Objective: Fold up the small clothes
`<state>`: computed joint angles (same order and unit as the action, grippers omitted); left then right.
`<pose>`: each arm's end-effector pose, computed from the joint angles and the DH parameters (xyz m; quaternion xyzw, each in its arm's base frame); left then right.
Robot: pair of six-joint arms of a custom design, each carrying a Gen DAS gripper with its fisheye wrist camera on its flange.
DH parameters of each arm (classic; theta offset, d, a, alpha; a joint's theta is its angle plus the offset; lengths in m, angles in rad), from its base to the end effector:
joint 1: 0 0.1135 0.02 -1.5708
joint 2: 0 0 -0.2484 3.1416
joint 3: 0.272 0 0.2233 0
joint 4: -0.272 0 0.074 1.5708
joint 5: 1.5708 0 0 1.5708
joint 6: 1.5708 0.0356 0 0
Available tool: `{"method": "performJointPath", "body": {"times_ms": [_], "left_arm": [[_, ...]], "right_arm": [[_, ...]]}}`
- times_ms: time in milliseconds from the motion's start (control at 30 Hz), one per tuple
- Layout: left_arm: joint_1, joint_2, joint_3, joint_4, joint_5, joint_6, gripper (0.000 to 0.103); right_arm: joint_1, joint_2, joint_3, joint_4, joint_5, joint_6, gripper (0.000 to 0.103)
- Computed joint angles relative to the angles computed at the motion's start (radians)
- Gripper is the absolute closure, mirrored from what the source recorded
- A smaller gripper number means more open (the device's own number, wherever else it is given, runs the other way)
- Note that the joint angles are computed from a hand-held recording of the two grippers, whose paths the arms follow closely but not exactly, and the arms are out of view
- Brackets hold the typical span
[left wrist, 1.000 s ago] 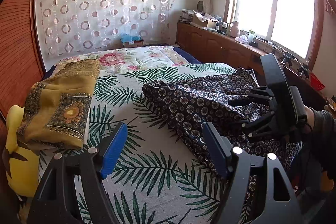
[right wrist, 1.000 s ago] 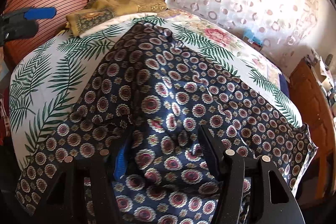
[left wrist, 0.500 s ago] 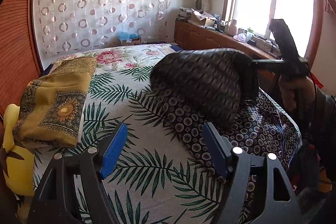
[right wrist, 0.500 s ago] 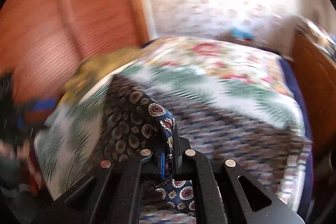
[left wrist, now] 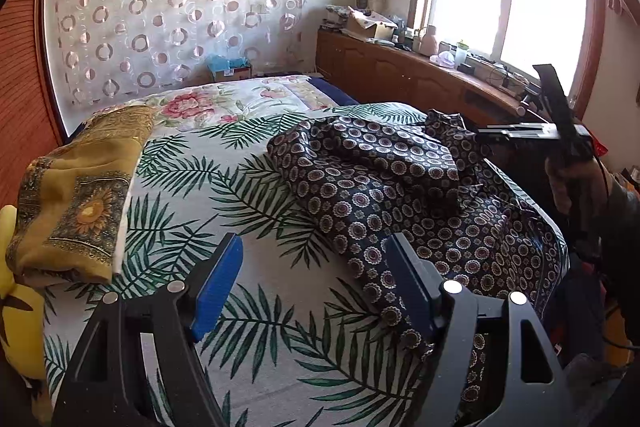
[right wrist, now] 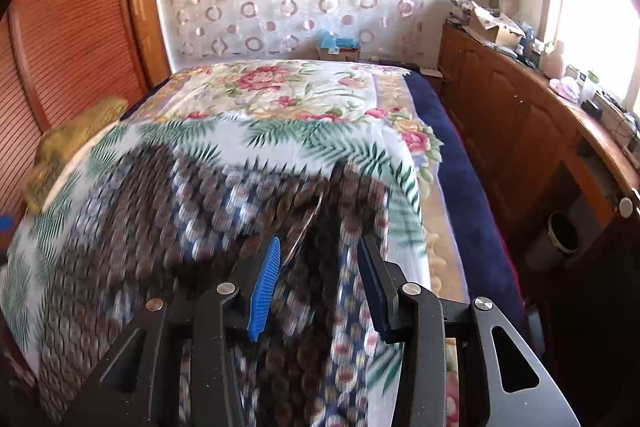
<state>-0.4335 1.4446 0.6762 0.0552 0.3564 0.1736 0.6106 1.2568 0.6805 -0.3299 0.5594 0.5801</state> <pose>0.2364 -0.1231 0.1833 0.3379 0.8321 -0.2129 0.3849 0.1915 0.1110 0.2008 0.0762 0.9098 -0.0402 0.4059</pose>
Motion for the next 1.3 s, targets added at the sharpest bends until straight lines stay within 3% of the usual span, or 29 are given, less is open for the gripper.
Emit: {"method": "performJointPath", "body": {"times_ms": [167, 333, 400, 433, 533, 600, 633, 667, 767, 900, 1000, 1067, 1233, 1267, 1300], "left_arm": [[-0.028, 0.005, -0.002, -0.002, -0.008, -0.007, 0.028], [-0.045, 0.035, 0.008, 0.000, -0.013, -0.010, 0.028], [-0.046, 0.045, 0.013, 0.001, -0.009, -0.015, 0.028], [-0.046, 0.047, 0.014, 0.003, -0.007, -0.017, 0.028], [-0.047, 0.054, 0.016, 0.007, -0.004, -0.022, 0.028], [-0.047, 0.054, 0.017, 0.008, -0.002, -0.024, 0.028], [-0.048, 0.053, 0.016, 0.008, 0.000, -0.026, 0.028], [-0.050, 0.052, 0.014, 0.010, 0.001, -0.028, 0.028], [-0.057, 0.043, 0.001, 0.021, 0.003, -0.034, 0.028], [-0.070, 0.046, 0.002, 0.029, -0.005, -0.044, 0.028], [-0.075, 0.043, 0.002, 0.033, -0.012, -0.050, 0.028], [-0.077, 0.035, 0.001, 0.033, -0.017, -0.054, 0.028], [-0.086, 0.019, 0.008, 0.033, -0.034, -0.061, 0.028], [-0.088, 0.015, 0.011, 0.031, -0.038, -0.061, 0.028], [-0.090, 0.012, 0.015, 0.028, -0.041, -0.062, 0.028]], "right_arm": [[0.171, -0.012, -0.075, -0.008, 0.011, 0.099, 0.061], [0.201, 0.008, -0.157, 0.057, -0.033, 0.123, 0.061], [0.214, 0.016, -0.194, 0.114, -0.057, 0.116, 0.077], [0.214, 0.016, -0.194, 0.114, -0.057, 0.116, 0.093], [0.200, 0.011, -0.229, 0.173, -0.079, 0.072, 0.102], [0.233, -0.076, -0.266, 0.138, -0.053, 0.108, 0.102], [0.285, -0.145, -0.253, -0.004, 0.011, 0.199, 0.102], [0.286, -0.163, -0.264, 0.004, 0.007, 0.188, 0.102], [0.387, -0.256, -0.239, -0.221, 0.090, 0.342, 0.102], [0.431, -0.257, -0.235, -0.293, 0.105, 0.421, 0.102], [0.434, -0.210, -0.185, -0.314, 0.139, 0.423, 0.085], [0.413, -0.169, -0.145, -0.265, 0.155, 0.367, 0.062], [0.333, -0.034, -0.064, -0.046, 0.109, 0.188, 0.059], [0.291, 0.032, -0.033, 0.051, 0.063, 0.115, 0.059], [0.295, 0.048, -0.020, 0.037, 0.074, 0.131, 0.059]]}}
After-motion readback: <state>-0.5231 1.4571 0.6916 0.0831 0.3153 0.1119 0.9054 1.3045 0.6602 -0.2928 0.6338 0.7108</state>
